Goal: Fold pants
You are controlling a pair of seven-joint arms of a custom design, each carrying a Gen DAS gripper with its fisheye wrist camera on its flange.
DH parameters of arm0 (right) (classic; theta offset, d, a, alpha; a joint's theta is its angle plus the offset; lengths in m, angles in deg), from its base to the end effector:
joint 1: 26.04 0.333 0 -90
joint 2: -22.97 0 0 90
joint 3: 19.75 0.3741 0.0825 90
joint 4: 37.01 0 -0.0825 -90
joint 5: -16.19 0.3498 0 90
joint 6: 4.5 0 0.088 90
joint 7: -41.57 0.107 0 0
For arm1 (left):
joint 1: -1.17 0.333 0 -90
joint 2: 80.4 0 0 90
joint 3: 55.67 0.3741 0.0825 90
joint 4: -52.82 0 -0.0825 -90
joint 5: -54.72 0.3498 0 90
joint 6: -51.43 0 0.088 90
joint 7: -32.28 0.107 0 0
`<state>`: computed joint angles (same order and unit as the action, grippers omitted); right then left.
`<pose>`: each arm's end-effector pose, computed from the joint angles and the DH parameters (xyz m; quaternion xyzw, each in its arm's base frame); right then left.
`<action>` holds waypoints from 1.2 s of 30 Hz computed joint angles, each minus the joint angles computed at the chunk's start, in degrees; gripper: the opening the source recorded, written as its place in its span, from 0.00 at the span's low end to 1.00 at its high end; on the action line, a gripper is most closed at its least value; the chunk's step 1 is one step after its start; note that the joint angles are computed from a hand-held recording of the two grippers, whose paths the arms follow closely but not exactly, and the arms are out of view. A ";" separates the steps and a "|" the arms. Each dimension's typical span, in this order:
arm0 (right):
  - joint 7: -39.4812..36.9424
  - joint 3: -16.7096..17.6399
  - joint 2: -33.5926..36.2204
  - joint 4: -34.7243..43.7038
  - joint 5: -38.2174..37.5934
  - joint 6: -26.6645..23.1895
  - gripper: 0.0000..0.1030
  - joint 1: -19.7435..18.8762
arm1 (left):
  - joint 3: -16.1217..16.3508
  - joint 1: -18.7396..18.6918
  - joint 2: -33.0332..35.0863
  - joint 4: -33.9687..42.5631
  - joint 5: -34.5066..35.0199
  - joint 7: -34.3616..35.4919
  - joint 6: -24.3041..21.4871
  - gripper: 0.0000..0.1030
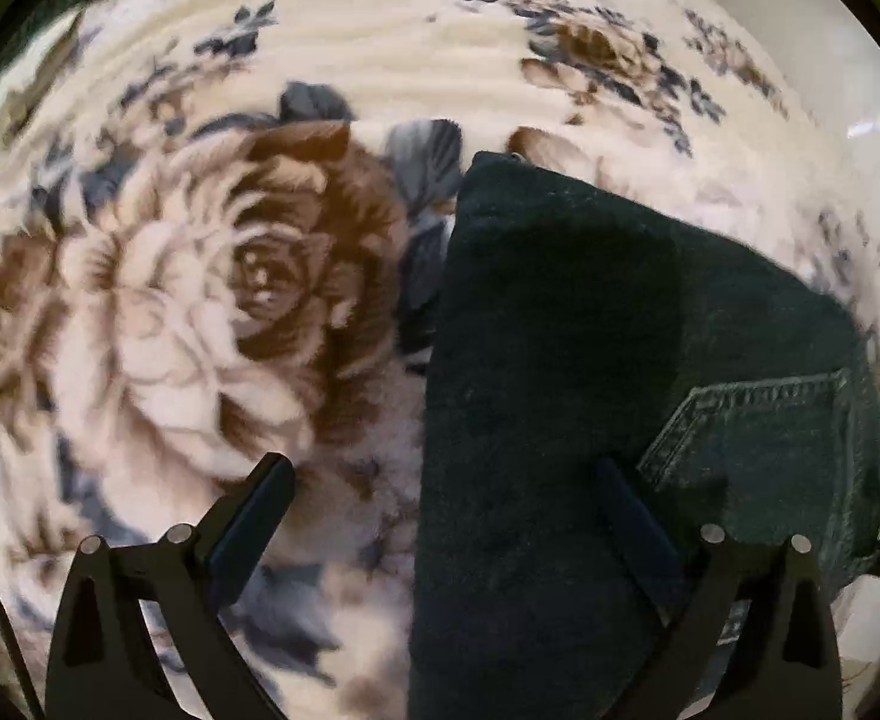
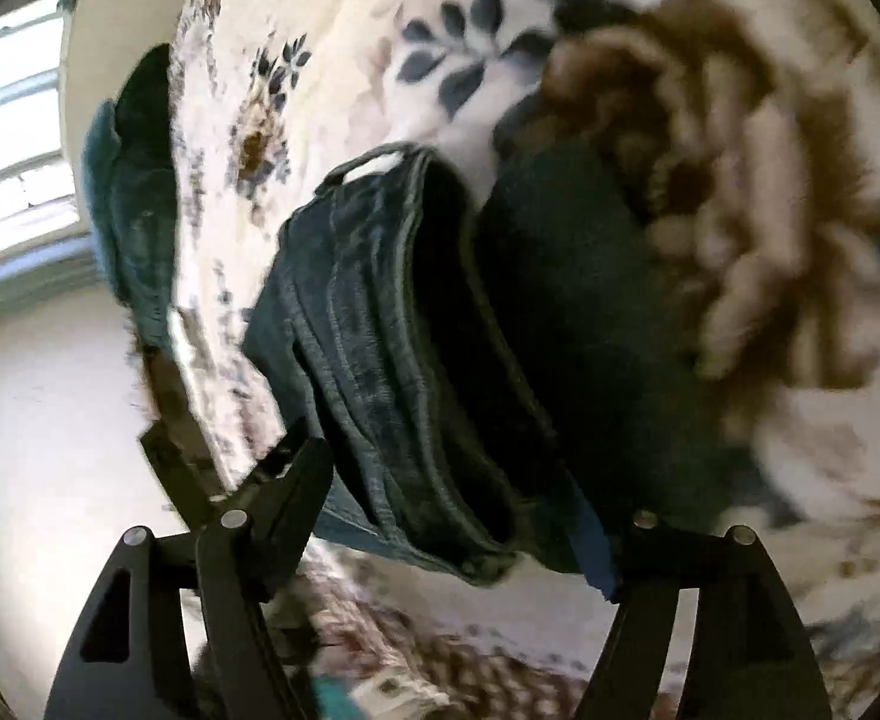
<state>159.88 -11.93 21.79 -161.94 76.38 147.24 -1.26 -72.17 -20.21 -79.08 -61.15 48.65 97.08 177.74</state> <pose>0.4604 0.2674 0.5185 -0.3635 0.8432 0.2725 0.2873 0.4322 -0.3390 0.5428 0.6422 -0.7589 0.1050 0.0250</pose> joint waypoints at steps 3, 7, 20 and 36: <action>-2.02 0.47 2.44 2.02 -0.57 2.05 0.79 0.21 | 1.30 2.02 -0.32 -4.00 -14.40 4.45 5.19 1.00; -1.89 1.26 7.62 9.02 -7.26 -1.02 0.63 -0.07 | 1.82 3.47 -0.91 -7.82 -25.82 8.37 10.87 1.00; 20.24 1.71 3.65 10.08 -30.92 -2.57 0.18 -0.28 | 1.38 3.90 -2.99 -1.60 -22.02 0.50 3.82 1.00; -5.85 -2.49 -3.20 -6.88 0.37 1.54 0.36 0.59 | 0.36 0.61 5.50 8.43 -14.57 5.86 -7.49 1.00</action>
<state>154.03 -14.42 18.59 -168.82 76.75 148.78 -0.67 -71.82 -19.61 -73.58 -52.72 34.08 102.94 170.25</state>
